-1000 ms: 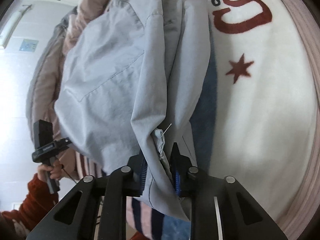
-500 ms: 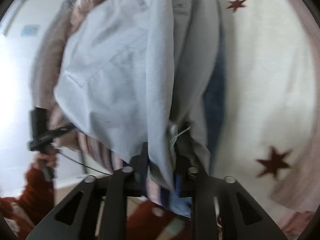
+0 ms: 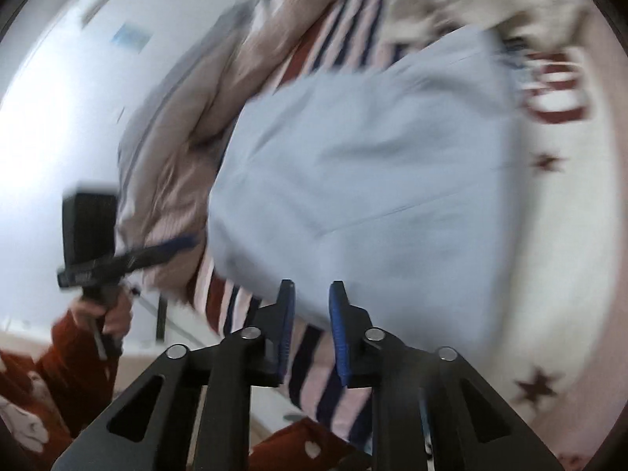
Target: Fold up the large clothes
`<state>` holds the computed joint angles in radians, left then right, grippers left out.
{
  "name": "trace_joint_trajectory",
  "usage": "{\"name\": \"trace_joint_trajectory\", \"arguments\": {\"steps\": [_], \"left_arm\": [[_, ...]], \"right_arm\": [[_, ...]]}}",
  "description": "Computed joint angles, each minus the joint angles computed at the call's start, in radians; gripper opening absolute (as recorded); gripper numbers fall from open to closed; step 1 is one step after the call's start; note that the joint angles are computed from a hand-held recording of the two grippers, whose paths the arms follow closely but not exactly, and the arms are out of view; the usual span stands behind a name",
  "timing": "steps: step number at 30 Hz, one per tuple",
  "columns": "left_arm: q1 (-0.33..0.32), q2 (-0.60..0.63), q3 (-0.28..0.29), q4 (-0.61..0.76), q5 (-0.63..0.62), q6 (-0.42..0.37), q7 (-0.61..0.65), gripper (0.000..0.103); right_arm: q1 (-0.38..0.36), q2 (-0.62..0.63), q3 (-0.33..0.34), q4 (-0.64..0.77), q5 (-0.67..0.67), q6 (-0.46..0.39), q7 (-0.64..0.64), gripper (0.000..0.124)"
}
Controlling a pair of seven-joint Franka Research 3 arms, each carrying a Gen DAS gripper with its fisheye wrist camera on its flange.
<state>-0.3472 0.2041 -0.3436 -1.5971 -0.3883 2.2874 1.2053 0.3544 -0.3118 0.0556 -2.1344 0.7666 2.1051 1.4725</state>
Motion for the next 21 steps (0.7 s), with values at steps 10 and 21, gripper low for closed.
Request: {"name": "trace_joint_trajectory", "arguments": {"steps": [10,21], "left_arm": [[0.027,0.226,-0.007,0.107,0.041,-0.131,0.006,0.049],[0.145,-0.078,0.066,-0.142,-0.070,-0.049,0.042,0.102]], "right_arm": [[-0.001,0.250,0.052,0.069,-0.255,0.046,0.092,0.000],[-0.120,0.193,-0.028,0.110,-0.378,0.026,0.087,0.073]]}}
